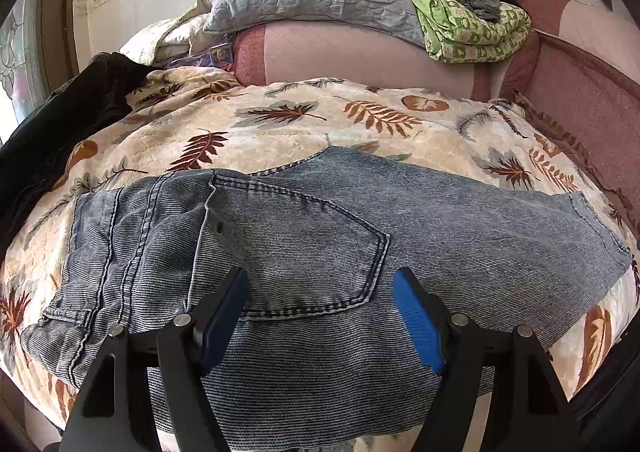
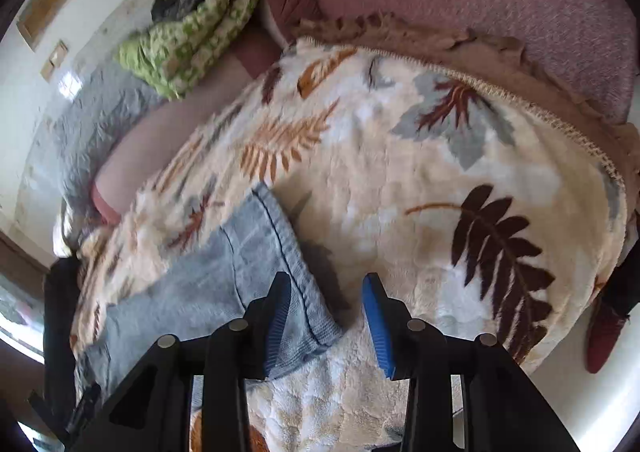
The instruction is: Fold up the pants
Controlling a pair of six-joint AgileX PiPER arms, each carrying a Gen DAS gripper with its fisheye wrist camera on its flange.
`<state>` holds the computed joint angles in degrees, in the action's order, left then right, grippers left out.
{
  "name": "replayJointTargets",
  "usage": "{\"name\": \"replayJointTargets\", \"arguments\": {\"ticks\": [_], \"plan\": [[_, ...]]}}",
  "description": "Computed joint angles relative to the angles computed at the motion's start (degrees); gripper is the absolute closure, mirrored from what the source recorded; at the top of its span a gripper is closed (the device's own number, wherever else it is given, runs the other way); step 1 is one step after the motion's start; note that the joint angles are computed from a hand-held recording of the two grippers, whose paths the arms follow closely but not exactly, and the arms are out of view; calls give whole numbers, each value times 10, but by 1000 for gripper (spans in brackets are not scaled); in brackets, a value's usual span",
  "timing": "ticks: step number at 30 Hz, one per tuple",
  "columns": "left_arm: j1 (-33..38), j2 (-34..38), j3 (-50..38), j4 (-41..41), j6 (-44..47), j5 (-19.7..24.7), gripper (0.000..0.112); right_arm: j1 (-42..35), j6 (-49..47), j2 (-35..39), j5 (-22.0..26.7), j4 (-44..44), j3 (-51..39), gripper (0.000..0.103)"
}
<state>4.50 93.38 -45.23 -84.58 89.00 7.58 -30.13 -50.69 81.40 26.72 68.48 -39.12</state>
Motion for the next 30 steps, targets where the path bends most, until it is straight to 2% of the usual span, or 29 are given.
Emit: {"name": "replayJointTargets", "arguments": {"ticks": [2, 3, 5, 6, 8, 9, 13, 17, 20, 25, 28, 30], "plan": [[-5, 5, -3, 23, -25, -8, 37, -11, -95, -13, 68, 52, 8, 58], [-10, 7, -3, 27, -29, -15, 37, -2, -111, -3, 101, 44, -2, 55], [-21, 11, -5, 63, -62, -31, 37, 41, -73, 43, 143, -42, -48, 41], [-25, 12, -4, 70, -67, -38, 37, 74, -19, 77, 134, -99, -74, 29], [-27, 10, -2, 73, -68, -41, 37, 114, 89, 130, 121, -200, -113, 29], [-25, 10, -3, 98, -93, -38, 37, 122, 116, 128, 113, -221, -121, 29], [-19, 10, -5, 124, -118, -27, 37, 113, 113, 120, 106, -188, -108, 29], [-24, 11, -8, 201, -198, -30, 37, 105, 112, 126, 114, -168, -112, 26], [-21, 12, -11, 229, -226, -24, 37, 108, 110, 124, 113, -171, -111, 25], [-19, 12, -12, 227, -225, -19, 37, 100, 93, 115, 124, -143, -103, 22], [-18, 12, -11, 219, -216, -19, 37, 69, -25, 63, 105, -15, -52, 22], [-19, 12, -11, 220, -217, -20, 36, 39, -101, 42, 135, 60, -26, 20]]}}
